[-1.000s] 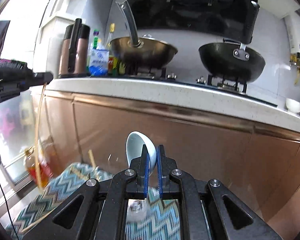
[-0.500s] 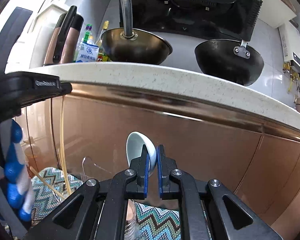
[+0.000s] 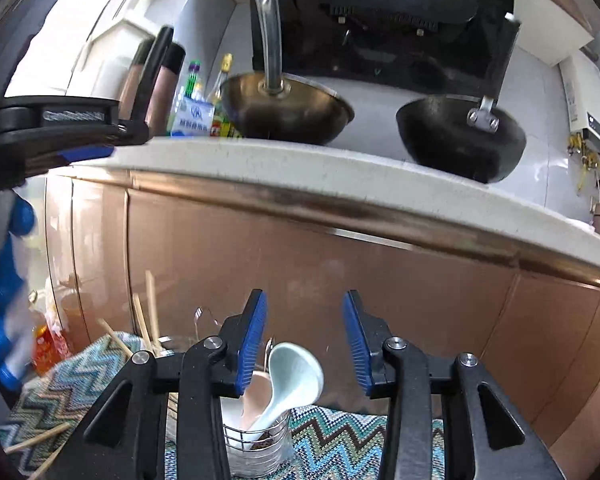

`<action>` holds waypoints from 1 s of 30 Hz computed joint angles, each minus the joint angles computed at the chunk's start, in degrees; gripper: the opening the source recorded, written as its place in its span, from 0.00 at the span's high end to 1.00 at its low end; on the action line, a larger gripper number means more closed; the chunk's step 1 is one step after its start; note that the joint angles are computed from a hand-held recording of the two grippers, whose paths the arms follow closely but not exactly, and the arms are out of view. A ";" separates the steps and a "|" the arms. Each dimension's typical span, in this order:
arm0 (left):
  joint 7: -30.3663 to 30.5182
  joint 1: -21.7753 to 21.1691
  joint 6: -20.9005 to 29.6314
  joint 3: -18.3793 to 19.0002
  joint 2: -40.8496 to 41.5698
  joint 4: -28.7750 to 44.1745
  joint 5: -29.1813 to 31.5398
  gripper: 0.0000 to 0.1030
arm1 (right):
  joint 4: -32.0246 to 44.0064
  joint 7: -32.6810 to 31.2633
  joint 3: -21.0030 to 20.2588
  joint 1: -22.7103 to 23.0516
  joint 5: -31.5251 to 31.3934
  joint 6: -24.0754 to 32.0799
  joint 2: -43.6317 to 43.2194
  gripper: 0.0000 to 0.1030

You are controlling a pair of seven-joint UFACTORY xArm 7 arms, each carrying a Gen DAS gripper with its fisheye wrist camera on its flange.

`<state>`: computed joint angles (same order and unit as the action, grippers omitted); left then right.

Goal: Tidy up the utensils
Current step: 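Carry both utensils over the wire holder and open both tools to drop them, then move both open tools back over the remaining chopsticks on the cloth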

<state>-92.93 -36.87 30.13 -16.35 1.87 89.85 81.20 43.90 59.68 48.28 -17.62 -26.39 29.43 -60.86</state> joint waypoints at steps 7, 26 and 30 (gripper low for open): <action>10.92 3.15 2.51 -2.21 -13.45 -7.53 -9.18 0.58 | 7.06 -5.65 -2.05 4.94 1.64 10.27 -3.67 0.63; 35.75 3.10 11.00 -0.21 -44.57 -27.92 -39.28 0.58 | 17.52 -14.99 -4.37 7.83 17.05 29.18 -20.82 0.60; 40.07 1.57 12.50 1.26 -46.90 -31.58 -46.36 0.58 | 15.79 -14.80 -3.97 8.99 21.28 32.71 -23.39 0.60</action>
<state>-52.86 -35.30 42.63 -15.08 -45.03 58.28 34.84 59.69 44.87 44.31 -8.63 -5.11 62.14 -84.25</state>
